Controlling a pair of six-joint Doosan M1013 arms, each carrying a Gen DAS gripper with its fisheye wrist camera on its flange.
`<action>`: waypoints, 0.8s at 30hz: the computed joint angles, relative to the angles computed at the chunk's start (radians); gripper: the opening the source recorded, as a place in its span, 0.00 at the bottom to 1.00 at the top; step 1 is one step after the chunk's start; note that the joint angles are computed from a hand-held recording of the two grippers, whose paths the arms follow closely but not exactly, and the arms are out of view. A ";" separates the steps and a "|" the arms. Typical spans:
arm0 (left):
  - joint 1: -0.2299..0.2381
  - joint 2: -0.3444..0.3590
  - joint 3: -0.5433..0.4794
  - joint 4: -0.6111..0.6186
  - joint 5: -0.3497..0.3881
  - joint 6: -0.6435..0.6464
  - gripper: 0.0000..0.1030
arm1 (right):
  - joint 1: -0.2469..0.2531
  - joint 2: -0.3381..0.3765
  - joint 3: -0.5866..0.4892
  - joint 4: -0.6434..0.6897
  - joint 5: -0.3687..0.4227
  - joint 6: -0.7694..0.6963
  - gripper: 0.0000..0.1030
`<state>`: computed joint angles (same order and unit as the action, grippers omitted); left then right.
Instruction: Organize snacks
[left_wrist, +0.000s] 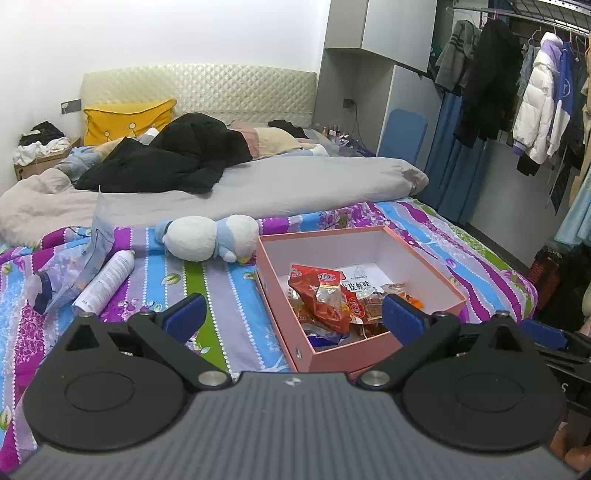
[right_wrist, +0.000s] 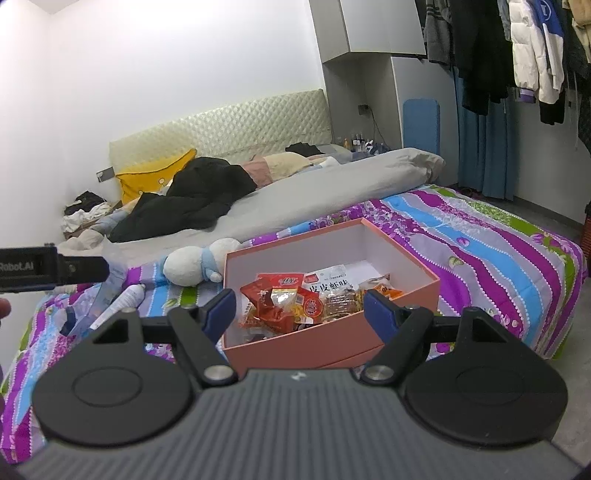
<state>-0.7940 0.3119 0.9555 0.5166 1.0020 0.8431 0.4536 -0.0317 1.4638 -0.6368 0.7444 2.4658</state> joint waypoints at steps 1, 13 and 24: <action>0.000 0.000 -0.001 -0.001 0.003 0.001 1.00 | -0.001 0.000 -0.001 0.002 -0.001 -0.001 0.75; -0.008 -0.009 -0.002 -0.013 0.014 -0.011 1.00 | 0.000 -0.007 -0.008 0.004 0.006 -0.002 0.76; -0.012 -0.007 -0.004 0.002 0.022 -0.019 1.00 | 0.001 -0.004 -0.011 0.007 -0.003 -0.019 1.00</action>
